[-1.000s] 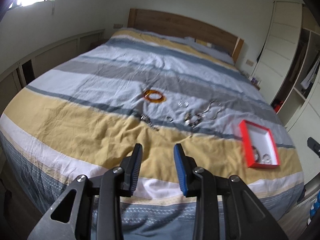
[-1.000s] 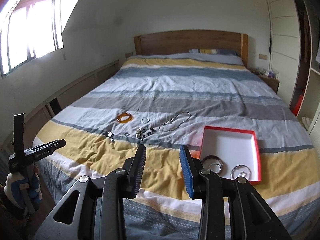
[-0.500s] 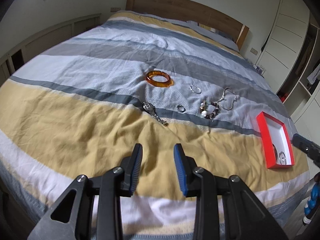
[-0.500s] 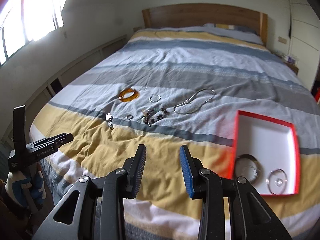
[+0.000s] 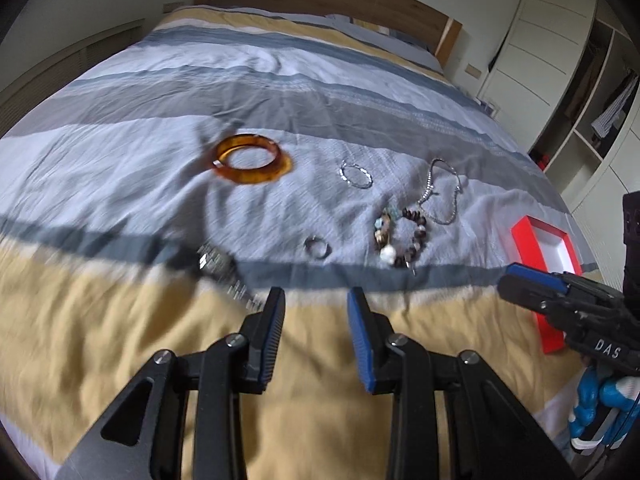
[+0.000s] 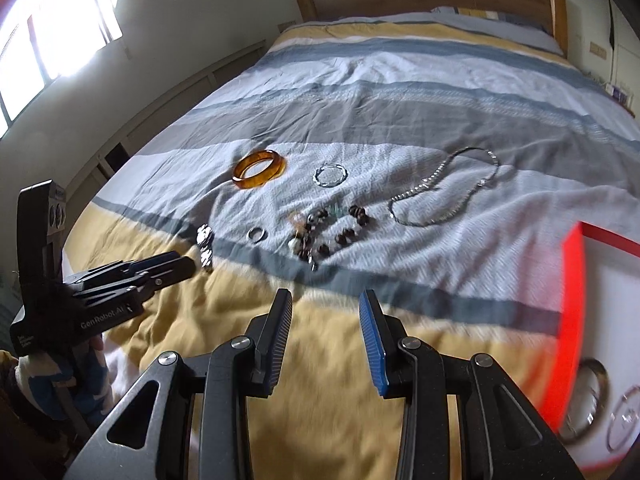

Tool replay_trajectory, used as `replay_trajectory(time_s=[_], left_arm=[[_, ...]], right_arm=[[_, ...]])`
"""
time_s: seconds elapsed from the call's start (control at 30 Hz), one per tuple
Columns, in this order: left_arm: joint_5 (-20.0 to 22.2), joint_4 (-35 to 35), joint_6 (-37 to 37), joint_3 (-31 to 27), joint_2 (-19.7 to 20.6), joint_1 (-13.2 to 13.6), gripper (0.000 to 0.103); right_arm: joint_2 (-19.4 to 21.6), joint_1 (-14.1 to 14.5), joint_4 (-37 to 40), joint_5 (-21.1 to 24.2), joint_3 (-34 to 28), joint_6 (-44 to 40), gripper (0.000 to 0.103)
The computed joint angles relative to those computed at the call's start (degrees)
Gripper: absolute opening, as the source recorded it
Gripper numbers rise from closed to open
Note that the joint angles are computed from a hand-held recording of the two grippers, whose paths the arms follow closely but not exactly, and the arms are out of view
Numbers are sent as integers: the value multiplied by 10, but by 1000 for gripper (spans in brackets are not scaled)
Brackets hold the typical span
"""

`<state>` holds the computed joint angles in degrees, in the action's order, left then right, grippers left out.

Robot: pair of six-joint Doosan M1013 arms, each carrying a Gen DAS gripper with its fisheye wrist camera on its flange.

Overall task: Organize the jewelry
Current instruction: 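Grasp the silver ring with the left tool while the right tool grasps the beaded bracelet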

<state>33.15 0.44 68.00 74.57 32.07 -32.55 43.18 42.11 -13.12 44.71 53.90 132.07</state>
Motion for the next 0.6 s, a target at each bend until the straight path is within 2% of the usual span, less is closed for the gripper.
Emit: replay_trajectory(time_s=[0.3, 0.6], left_arm=[[45, -23, 43, -73, 59, 6, 31], [63, -31, 58, -98, 82, 8, 30]], right_arm=[[52, -25, 53, -5, -61, -30, 35], [88, -37, 98, -6, -103, -45, 35]])
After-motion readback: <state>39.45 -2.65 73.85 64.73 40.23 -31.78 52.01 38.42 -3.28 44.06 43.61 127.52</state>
